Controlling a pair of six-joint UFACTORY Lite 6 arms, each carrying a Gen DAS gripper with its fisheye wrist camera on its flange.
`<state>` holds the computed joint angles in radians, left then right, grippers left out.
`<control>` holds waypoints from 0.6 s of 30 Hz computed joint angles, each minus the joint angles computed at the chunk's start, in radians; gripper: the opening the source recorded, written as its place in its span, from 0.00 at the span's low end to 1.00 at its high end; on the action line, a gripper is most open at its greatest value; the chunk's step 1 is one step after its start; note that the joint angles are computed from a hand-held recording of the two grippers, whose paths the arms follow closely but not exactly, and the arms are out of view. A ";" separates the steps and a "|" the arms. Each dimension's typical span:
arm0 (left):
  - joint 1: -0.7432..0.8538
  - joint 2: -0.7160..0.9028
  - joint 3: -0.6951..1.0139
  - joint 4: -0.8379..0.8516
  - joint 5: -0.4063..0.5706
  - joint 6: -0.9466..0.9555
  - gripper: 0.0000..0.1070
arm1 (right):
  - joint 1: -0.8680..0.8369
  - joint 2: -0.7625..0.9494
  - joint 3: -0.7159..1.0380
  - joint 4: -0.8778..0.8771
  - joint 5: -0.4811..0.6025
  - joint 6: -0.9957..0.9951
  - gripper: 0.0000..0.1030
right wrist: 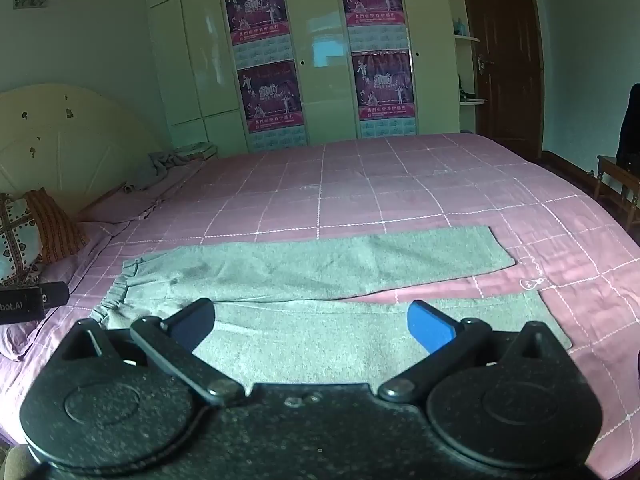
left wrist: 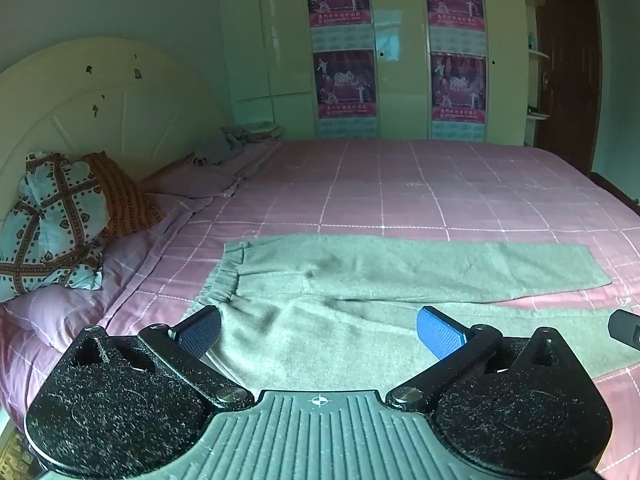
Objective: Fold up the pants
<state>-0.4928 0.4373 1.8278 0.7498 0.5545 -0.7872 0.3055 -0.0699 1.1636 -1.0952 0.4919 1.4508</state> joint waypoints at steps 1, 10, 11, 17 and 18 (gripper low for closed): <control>0.000 0.001 0.001 0.003 0.002 -0.001 0.96 | 0.000 0.000 -0.001 0.000 0.000 0.002 1.00; 0.010 0.016 0.013 -0.024 0.001 0.027 0.96 | 0.001 -0.005 -0.017 -0.004 -0.008 0.020 1.00; 0.010 0.020 0.019 -0.026 0.002 0.031 0.96 | -0.025 -0.020 -0.061 -0.052 -0.045 0.047 1.00; 0.001 0.019 0.022 -0.001 0.009 0.012 0.96 | -0.010 -0.016 -0.050 -0.054 -0.032 0.046 1.00; 0.000 0.023 0.028 -0.002 0.012 0.016 0.96 | -0.006 -0.017 -0.050 -0.059 -0.028 0.053 1.00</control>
